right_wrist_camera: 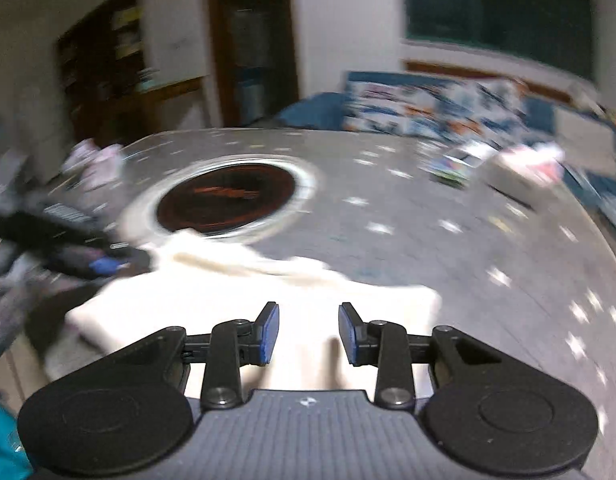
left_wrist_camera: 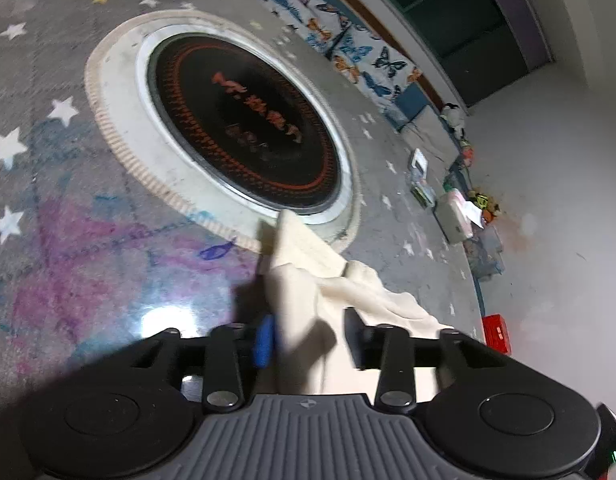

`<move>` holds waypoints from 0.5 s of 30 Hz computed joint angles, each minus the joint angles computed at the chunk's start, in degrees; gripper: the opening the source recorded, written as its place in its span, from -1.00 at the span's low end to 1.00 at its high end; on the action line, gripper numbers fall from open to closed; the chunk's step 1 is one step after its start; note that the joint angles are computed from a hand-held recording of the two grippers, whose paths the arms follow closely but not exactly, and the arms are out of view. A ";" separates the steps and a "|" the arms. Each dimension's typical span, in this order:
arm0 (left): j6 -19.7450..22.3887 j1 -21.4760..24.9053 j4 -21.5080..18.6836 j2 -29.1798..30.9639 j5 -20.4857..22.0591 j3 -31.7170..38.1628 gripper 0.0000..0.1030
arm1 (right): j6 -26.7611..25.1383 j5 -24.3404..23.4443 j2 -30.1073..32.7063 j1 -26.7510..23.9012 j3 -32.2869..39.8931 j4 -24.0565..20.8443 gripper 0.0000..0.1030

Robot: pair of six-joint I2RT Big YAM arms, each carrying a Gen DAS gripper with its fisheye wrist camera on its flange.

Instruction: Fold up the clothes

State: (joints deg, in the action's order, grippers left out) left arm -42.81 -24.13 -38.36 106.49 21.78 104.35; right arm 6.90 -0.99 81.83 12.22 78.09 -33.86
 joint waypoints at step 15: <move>2.43 -0.71 -0.35 0.43 -1.54 0.58 -0.43 | 17.42 -8.03 2.68 -6.80 -2.60 3.90 -0.26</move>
State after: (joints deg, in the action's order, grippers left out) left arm -40.38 -24.84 -38.71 106.93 20.25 104.93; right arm 24.32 -9.02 84.51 5.42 75.49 -29.96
